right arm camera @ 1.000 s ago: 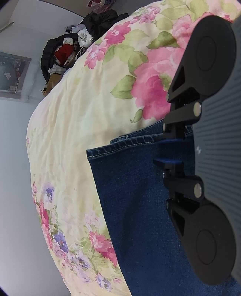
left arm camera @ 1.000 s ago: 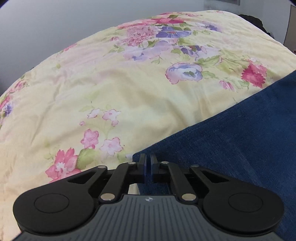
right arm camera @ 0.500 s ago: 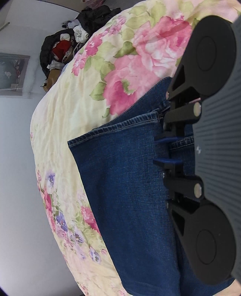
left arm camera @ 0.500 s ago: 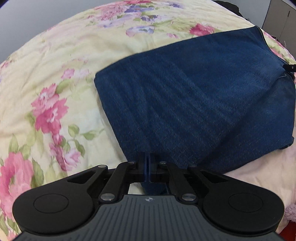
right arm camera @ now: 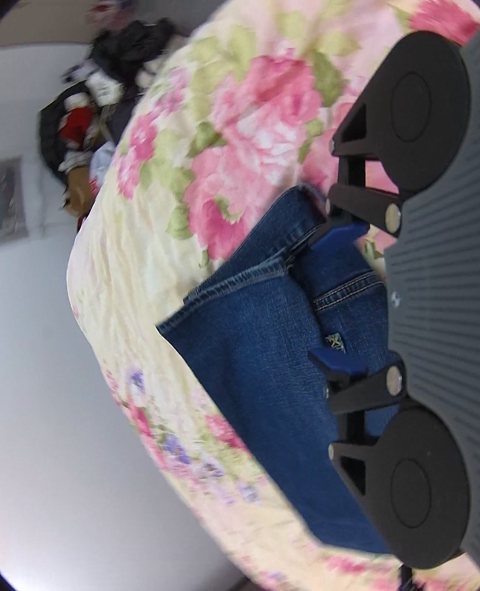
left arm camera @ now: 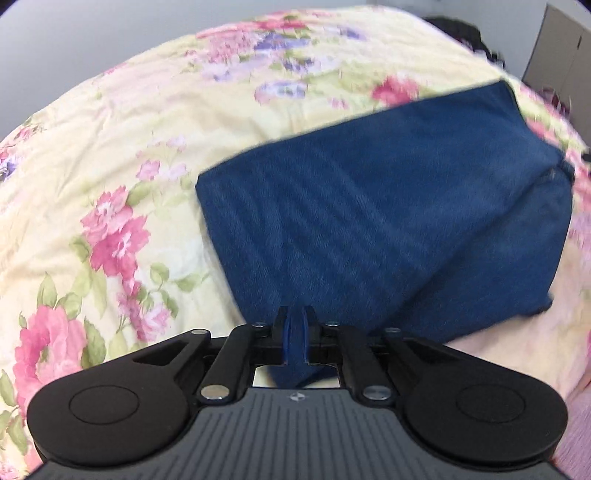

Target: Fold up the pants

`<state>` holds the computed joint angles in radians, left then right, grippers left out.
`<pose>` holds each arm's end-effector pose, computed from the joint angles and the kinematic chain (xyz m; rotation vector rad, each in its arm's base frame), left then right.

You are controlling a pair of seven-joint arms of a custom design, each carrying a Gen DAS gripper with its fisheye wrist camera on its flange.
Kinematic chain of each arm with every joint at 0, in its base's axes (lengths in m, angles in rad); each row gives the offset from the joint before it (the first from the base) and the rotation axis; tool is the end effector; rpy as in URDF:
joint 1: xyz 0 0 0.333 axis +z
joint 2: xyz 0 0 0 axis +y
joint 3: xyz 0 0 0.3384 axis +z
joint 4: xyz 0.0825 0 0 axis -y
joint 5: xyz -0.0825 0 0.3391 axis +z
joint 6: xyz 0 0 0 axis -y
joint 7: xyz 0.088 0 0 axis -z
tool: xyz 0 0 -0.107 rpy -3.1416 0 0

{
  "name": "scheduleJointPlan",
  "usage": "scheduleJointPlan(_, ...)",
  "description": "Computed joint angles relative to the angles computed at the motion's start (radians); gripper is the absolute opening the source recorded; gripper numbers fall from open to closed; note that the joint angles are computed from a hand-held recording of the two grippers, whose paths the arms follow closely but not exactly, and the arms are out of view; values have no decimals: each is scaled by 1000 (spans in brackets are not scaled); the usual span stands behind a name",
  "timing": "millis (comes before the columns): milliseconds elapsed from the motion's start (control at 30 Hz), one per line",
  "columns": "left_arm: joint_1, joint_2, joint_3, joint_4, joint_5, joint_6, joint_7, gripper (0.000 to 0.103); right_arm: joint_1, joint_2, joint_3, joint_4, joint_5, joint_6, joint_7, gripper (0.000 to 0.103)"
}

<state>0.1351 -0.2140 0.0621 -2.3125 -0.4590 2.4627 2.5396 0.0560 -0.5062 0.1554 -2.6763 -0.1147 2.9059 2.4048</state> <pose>0.4542 0.0931 0.5128 -1.4750 2.3850 -0.6097 0.3615 0.0919 0.5223 -1.2361 2.1118 -0.4206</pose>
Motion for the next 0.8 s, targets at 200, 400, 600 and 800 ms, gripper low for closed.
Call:
scheduleJointPlan(200,-49,43,-43,50,-88,13,-53,12,234,-13,-235,-191,307,289,82,69)
scheduleJointPlan(400,-108,109,-104,78,-99,85,-82,13,506,119,-511,-229,333,553,137,69)
scheduleJointPlan(600,-143,202,-151,128,-126,145,-94,13,697,246,-808,-199,93,714,312,68)
scheduleJointPlan(800,-152,315,-201,227,-116,190,-105,13,470,247,-571,-160,97,625,140,28)
